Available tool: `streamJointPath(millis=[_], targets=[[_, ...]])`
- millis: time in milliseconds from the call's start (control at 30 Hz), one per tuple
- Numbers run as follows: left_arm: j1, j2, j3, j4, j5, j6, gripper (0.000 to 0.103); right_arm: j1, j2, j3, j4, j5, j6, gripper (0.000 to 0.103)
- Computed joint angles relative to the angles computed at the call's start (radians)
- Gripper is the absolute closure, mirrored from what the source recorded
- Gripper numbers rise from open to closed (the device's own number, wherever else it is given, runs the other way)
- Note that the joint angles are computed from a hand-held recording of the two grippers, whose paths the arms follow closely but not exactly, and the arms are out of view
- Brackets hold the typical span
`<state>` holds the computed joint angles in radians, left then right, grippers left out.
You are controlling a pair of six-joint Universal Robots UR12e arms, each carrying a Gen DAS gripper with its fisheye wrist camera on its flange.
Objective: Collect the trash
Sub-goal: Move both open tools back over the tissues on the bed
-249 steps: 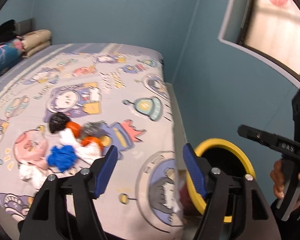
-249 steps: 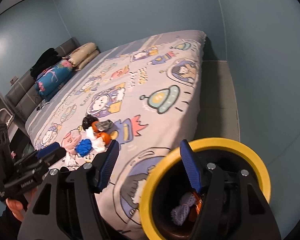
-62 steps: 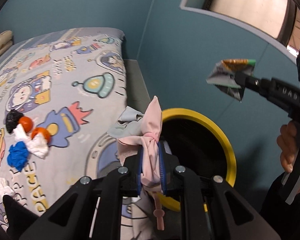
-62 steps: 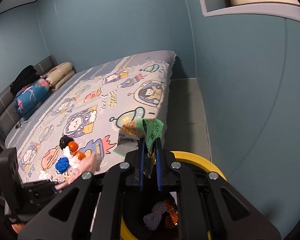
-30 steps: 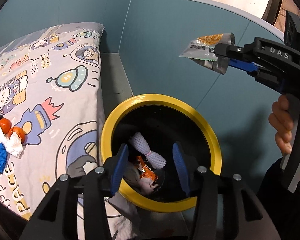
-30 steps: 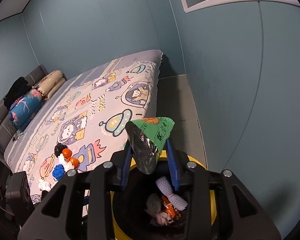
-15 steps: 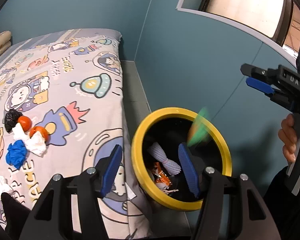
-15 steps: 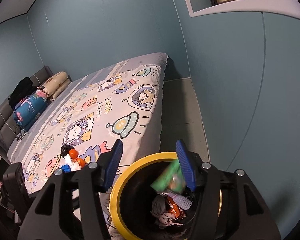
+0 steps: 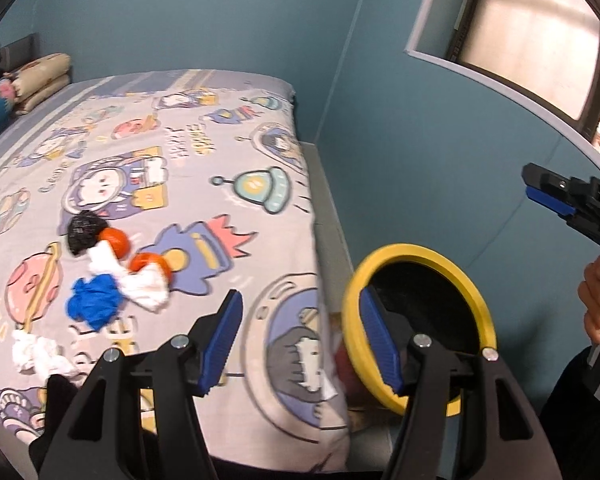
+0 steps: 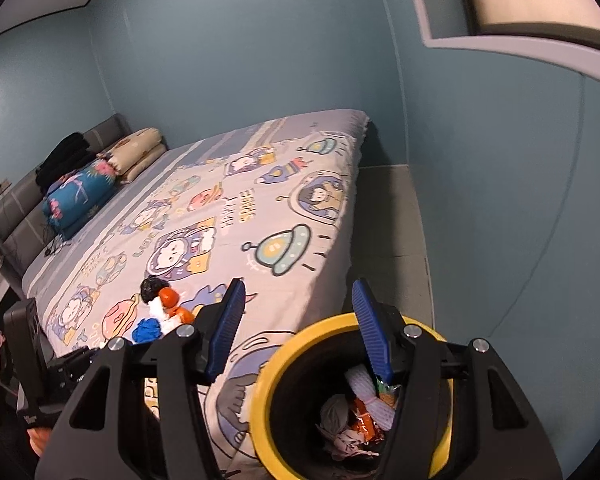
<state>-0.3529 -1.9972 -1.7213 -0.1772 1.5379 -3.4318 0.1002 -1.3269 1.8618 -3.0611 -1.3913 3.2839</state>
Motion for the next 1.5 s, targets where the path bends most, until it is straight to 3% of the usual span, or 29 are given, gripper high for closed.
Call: streamJointPath(millis=[467,800,967,1300,1500], targets=[[0.067,0.077,-0.120,0.052,0.129,-0.087,0.034,0.081,0.067,-0.088,0.026,0.087,-0.096,0.044],[0.133,0.099,-0.190,0.022,0.215,-0.172,0.032,0.137,0.165,-0.189,0.085,0.149,-0.138,0.043],[0.172,0.098,-0.217,0.000,0.212,-0.210,0.032,0.160,0.211,-0.236,0.124,0.157,-0.156,0.043],[0.249,0.088,-0.261,-0.041,0.142,-0.311,0.032,0.218,0.317,-0.372,0.243,0.141,-0.195,0.043],[0.271,0.073,-0.268,-0.077,0.122,-0.352,0.032,0.250,0.382,-0.454,0.314,0.117,-0.223,0.043]])
